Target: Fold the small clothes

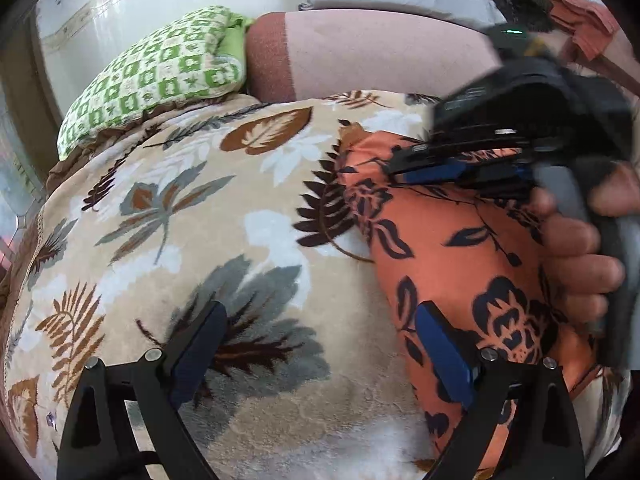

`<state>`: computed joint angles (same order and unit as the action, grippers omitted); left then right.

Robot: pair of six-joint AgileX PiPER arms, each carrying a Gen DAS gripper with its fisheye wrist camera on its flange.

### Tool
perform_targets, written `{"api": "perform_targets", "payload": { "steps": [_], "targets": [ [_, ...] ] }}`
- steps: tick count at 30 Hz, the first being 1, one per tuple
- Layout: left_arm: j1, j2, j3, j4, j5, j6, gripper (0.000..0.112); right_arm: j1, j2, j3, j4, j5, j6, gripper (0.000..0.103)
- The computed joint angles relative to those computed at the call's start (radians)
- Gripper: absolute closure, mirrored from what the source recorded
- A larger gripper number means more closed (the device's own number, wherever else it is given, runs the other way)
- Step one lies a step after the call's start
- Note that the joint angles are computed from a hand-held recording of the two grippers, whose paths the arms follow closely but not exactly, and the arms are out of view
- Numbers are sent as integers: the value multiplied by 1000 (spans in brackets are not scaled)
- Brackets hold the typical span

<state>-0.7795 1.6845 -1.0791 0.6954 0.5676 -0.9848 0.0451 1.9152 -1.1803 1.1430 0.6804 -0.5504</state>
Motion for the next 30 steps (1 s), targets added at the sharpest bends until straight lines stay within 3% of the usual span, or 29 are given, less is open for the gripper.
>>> {"api": "perform_targets", "payload": {
  "steps": [6, 11, 13, 15, 18, 20, 23, 30],
  "targets": [
    [68, -36, 23, -47, -87, -17, 17, -119, -247, 166, 19, 26, -56, 83],
    [42, 16, -19, -31, -69, -16, 17, -245, -475, 304, -153, 40, 66, 84],
    [24, 43, -40, -55, -55, 11, 17, -316, -544, 360, -166, 80, 57, 84],
    [-7, 59, -45, 17, -28, -54, 17, -381, -602, 420, -178, 115, 46, 84],
    [-28, 65, -41, 67, -6, -81, 17, -410, -614, 480, -227, 123, 60, 83],
    [-30, 72, -38, 62, -14, -64, 17, -376, -558, 505, -336, 79, 124, 83],
    [-41, 72, -36, 103, -4, -111, 17, -367, -505, 538, -300, 20, 32, 83],
    [-49, 14, -3, 109, -23, -137, 17, -512, -547, 535, -231, 183, -51, 83]
  ]
}}
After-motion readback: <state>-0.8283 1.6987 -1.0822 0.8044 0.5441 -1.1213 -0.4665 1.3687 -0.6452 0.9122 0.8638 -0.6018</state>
